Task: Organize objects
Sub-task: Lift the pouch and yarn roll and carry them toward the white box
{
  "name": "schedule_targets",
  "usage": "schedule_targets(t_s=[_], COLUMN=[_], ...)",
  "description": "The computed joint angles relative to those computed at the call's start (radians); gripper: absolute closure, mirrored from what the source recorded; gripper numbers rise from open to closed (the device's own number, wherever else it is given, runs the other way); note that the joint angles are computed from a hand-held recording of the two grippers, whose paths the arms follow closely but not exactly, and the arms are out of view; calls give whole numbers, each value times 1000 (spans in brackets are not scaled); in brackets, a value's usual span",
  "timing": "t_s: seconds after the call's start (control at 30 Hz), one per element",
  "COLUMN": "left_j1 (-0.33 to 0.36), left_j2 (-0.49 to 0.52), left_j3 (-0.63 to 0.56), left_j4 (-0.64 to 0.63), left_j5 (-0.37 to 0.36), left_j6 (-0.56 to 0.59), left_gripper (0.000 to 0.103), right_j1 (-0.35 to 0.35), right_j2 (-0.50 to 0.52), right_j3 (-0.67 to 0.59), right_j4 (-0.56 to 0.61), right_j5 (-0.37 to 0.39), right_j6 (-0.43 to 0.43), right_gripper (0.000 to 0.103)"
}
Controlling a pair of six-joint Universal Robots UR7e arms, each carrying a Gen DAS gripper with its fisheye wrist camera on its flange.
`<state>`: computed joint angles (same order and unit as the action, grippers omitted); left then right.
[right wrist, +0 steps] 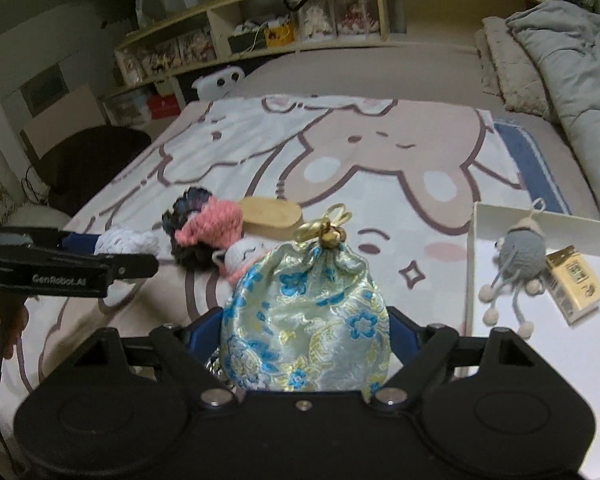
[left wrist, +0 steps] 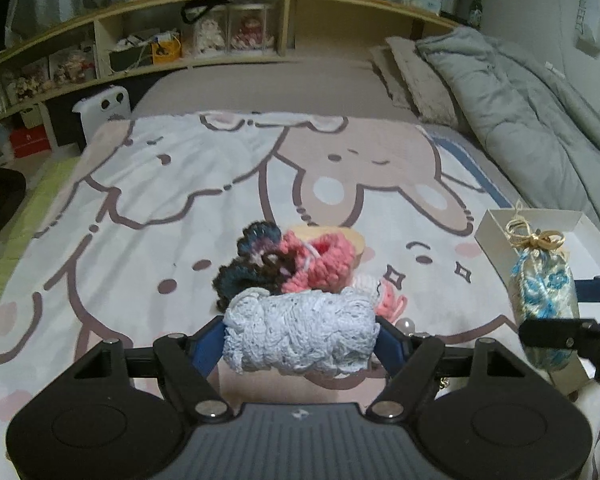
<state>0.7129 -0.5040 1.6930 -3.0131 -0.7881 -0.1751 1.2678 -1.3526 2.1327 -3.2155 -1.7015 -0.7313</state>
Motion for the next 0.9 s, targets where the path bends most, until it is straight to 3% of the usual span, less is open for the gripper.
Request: schedule_targets(t_s=[0.37,0.57,0.9], left_j1=[-22,-52,-93], left_j2=[-14,14,99], left_j3=[14,-1,-114], left_j4=[-45,-65,-37], left_j5=[-4,-39,-128], left_j6=[16,43,78], left_gripper=[26,26,26], right_j1=[2,-51,-143], right_j2=[-50,-124,-203], right_j3=[-10,-40,-86], right_j4=[2,74,124], right_j5=[-33,3,31], right_j6=[-52,-2,9], right_gripper=[18,18,18])
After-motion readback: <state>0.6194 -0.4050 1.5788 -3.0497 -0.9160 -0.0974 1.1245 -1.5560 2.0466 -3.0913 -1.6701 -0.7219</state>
